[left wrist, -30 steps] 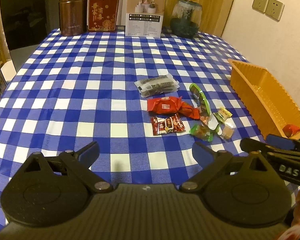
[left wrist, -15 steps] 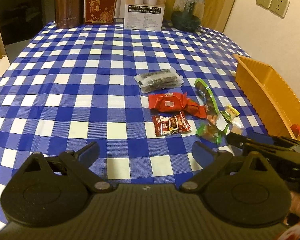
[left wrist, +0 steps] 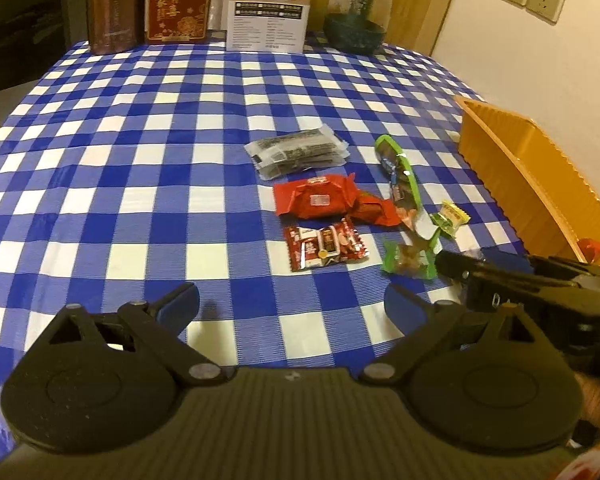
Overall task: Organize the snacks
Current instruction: 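Grasp the clear-wrapped square cake with the right tool while the left tool grasps the green-wrapped snack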
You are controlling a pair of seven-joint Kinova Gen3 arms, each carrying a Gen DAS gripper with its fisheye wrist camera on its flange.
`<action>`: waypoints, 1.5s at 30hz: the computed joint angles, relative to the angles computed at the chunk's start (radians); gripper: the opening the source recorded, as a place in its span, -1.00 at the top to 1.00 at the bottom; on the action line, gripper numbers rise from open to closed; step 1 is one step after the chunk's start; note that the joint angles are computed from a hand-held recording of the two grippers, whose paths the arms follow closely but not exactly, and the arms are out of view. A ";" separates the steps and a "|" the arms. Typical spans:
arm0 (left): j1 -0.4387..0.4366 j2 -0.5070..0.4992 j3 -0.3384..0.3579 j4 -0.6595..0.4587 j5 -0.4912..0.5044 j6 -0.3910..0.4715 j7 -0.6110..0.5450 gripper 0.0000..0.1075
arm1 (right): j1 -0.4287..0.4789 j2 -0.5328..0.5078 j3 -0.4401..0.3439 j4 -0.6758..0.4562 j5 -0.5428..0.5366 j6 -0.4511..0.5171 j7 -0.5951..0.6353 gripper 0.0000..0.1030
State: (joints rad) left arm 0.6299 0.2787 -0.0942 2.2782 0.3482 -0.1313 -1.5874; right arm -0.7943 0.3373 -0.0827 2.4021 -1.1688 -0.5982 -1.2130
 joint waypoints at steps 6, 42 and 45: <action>-0.078 0.004 0.091 0.001 -0.060 -0.020 0.024 -0.82 | -0.005 -0.015 -0.013 0.025 -0.001 -0.015 -0.012 0.36; -0.222 0.106 0.288 -0.064 -0.348 -0.087 0.119 0.55 | -0.043 -0.097 -0.100 0.125 -0.091 -0.093 -0.017 -0.22; -0.246 0.085 0.304 -0.044 -0.350 -0.085 0.133 0.55 | -0.036 -0.085 -0.090 0.112 -0.092 -0.062 0.007 -0.23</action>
State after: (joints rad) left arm 0.3835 0.3632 0.2096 2.2339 -0.0017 -0.2166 -1.4546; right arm -0.8300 0.2525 -0.1730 2.5140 -1.2605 -0.6606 -1.2061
